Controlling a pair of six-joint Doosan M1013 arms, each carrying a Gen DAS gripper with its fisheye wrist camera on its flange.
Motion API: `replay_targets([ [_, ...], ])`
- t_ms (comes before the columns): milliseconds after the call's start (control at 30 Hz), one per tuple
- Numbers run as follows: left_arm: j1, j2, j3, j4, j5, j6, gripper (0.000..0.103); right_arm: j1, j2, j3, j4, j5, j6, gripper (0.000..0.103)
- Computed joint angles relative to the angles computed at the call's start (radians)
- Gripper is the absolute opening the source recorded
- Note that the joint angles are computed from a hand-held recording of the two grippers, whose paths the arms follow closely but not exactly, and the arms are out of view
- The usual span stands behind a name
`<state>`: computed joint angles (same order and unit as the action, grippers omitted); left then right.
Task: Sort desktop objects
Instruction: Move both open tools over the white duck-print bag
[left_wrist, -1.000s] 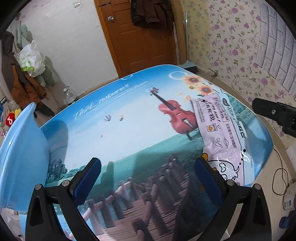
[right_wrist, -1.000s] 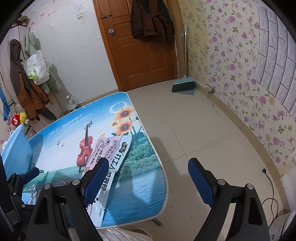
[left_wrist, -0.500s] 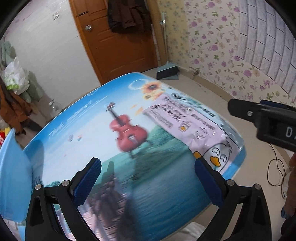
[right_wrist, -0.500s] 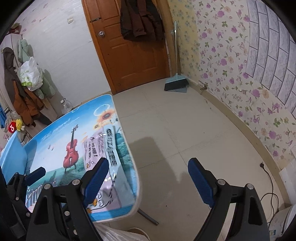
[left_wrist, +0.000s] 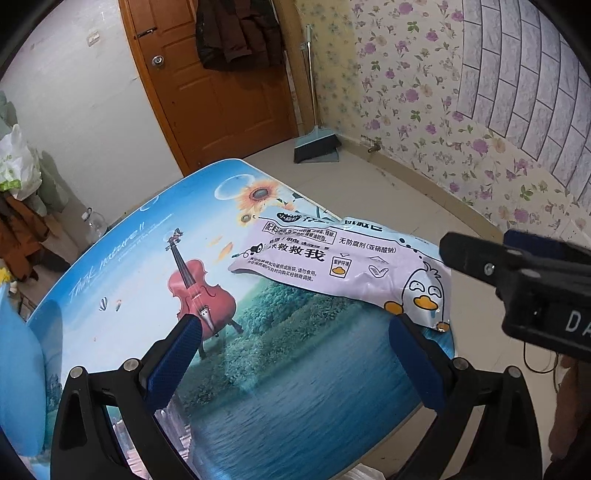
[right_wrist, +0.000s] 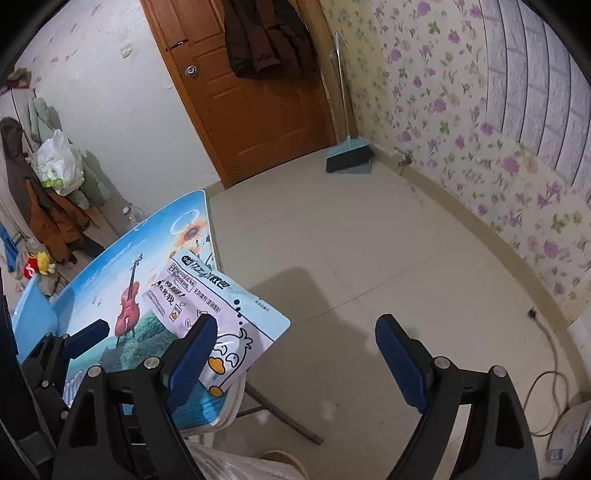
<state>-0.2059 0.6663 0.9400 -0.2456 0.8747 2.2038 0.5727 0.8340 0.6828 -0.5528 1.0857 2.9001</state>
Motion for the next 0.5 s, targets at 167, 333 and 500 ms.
replay_targets([
  [167, 0.002, 0.002, -0.003, 0.005, 0.003, -0.009, 0.102, -0.021, -0.037, 0.094, 0.101, -0.186, 0.015, 0.089],
  [333, 0.005, -0.002, 0.004, 0.013, -0.002, -0.015, 0.102, -0.046, -0.060, 0.162, 0.223, -0.345, 0.044, 0.087],
  [500, 0.009, -0.004, 0.007, 0.017, -0.001, -0.023, 0.102, -0.050, -0.055, 0.159, 0.260, -0.384, 0.023, 0.062],
])
